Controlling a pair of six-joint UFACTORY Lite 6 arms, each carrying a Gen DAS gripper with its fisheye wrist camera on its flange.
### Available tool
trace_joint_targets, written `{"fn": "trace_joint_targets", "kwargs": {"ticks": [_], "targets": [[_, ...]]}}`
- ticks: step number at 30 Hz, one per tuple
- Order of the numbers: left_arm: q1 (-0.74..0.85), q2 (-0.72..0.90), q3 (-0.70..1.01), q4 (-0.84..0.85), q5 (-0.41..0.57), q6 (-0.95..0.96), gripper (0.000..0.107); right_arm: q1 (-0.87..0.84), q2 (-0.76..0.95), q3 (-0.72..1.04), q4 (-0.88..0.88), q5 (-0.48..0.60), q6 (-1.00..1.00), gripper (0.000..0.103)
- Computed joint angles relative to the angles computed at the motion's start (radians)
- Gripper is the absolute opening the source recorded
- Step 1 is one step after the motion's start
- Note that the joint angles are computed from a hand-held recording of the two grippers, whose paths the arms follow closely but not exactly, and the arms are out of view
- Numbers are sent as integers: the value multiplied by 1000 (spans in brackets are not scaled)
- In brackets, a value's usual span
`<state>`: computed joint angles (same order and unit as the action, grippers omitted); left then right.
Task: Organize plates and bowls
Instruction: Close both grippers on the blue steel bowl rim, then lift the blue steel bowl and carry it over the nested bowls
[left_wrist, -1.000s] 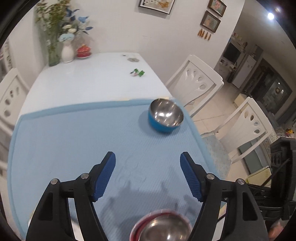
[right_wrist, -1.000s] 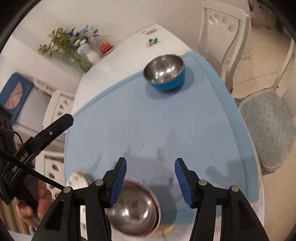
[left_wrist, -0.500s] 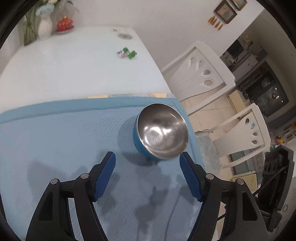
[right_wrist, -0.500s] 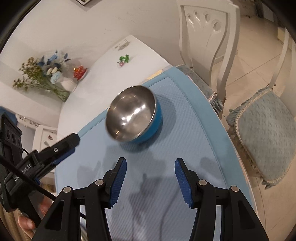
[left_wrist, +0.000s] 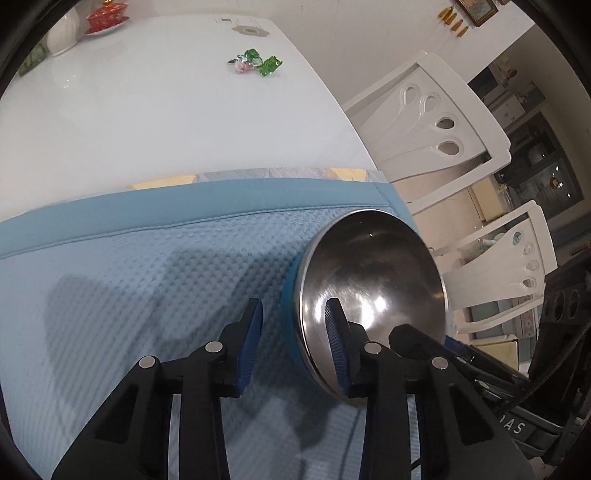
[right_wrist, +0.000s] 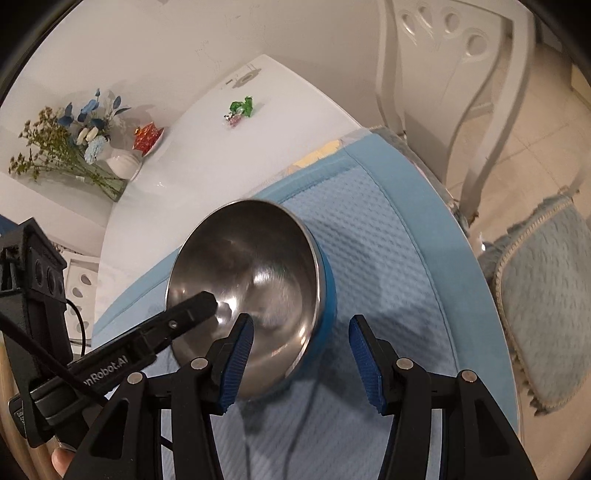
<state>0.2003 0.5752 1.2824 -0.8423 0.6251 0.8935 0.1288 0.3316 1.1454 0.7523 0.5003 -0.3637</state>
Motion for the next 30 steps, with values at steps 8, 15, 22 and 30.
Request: {"fn": "trace_joint_targets", "kwargs": {"ticks": [8,15,22,30], "targets": [[-11,93,55,-37,9,26,18,12,106,61,-23,-17,11,23],[-3,-4,-31,-52,7,68,17,31,35,16,-78,-18,55,21],[43,-271,-230,-27,30,108,17,95,-200,-112,-177,13,226,21],[182,-622,-444,20,160,120,17,216,-473,-215,-336,85,463,21]]}}
